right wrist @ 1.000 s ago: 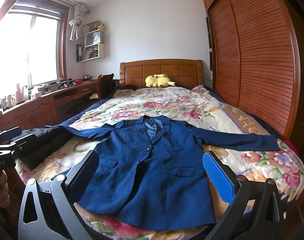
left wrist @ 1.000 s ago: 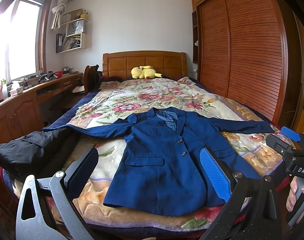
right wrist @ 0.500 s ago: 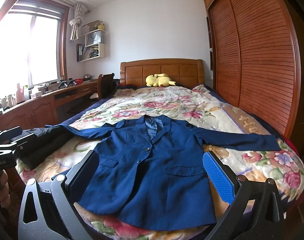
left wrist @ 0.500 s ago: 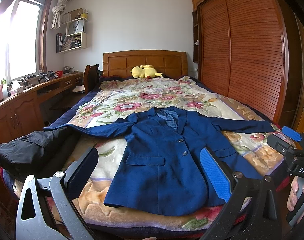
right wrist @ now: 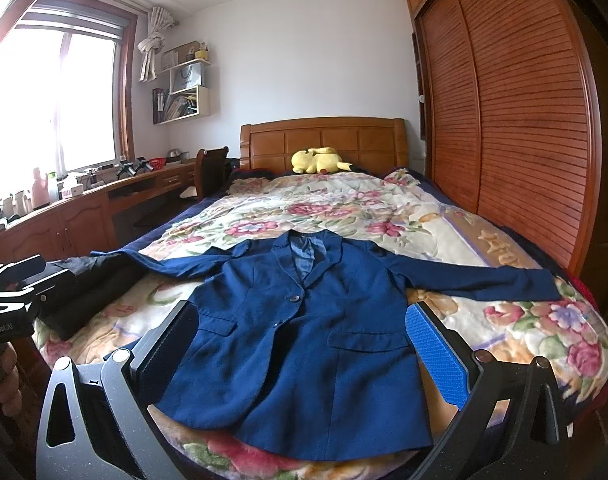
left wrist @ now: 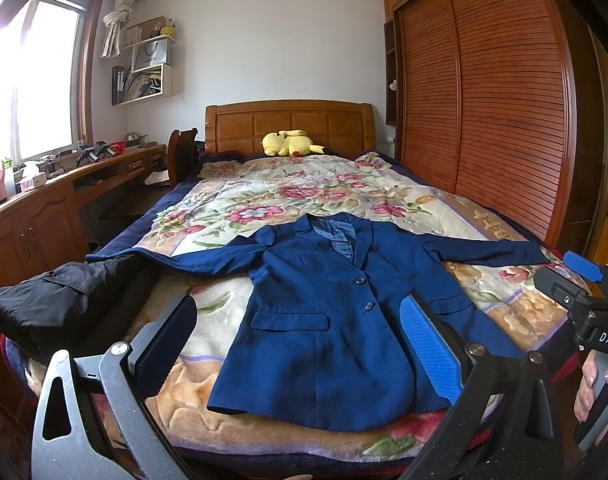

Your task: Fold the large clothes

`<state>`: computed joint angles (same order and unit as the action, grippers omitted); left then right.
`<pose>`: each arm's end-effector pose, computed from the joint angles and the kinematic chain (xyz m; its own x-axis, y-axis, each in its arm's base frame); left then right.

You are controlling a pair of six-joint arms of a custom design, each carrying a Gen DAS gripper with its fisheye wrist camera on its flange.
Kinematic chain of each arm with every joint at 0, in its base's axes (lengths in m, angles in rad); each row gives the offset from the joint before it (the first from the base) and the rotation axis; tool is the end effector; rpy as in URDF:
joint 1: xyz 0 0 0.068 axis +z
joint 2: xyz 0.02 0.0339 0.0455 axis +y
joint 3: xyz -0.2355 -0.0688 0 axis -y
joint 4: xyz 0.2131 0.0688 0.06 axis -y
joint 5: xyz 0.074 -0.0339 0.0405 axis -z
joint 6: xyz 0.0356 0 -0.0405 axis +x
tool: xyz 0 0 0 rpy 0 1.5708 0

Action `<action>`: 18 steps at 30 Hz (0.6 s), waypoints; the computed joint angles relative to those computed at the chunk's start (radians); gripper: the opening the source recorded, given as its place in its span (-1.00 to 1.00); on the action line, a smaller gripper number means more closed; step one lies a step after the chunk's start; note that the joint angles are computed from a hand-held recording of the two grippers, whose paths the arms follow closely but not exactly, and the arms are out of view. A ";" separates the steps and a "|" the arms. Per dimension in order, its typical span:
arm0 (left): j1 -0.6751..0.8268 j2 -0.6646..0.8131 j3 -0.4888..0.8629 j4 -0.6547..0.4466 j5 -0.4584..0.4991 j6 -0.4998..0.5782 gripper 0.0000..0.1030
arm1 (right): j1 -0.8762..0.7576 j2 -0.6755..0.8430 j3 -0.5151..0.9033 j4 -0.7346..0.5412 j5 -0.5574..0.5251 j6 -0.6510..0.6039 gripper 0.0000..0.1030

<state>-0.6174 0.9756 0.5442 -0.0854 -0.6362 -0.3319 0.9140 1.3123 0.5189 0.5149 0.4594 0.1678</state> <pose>0.1719 -0.0961 0.2232 -0.3954 -0.0407 -0.9176 -0.0892 0.9960 -0.0057 0.1675 0.1914 0.2023 -0.2406 -0.0669 -0.9683 -0.4152 0.9088 0.0404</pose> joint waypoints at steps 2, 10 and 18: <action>-0.001 0.000 0.001 -0.001 0.001 -0.001 0.98 | 0.002 0.002 0.001 0.001 0.001 0.001 1.00; 0.002 -0.012 0.007 -0.020 0.003 0.000 0.98 | 0.007 0.004 -0.001 0.005 0.004 0.003 1.00; 0.030 0.002 -0.047 0.037 0.026 -0.001 0.98 | 0.004 0.018 0.006 -0.006 -0.013 0.013 1.00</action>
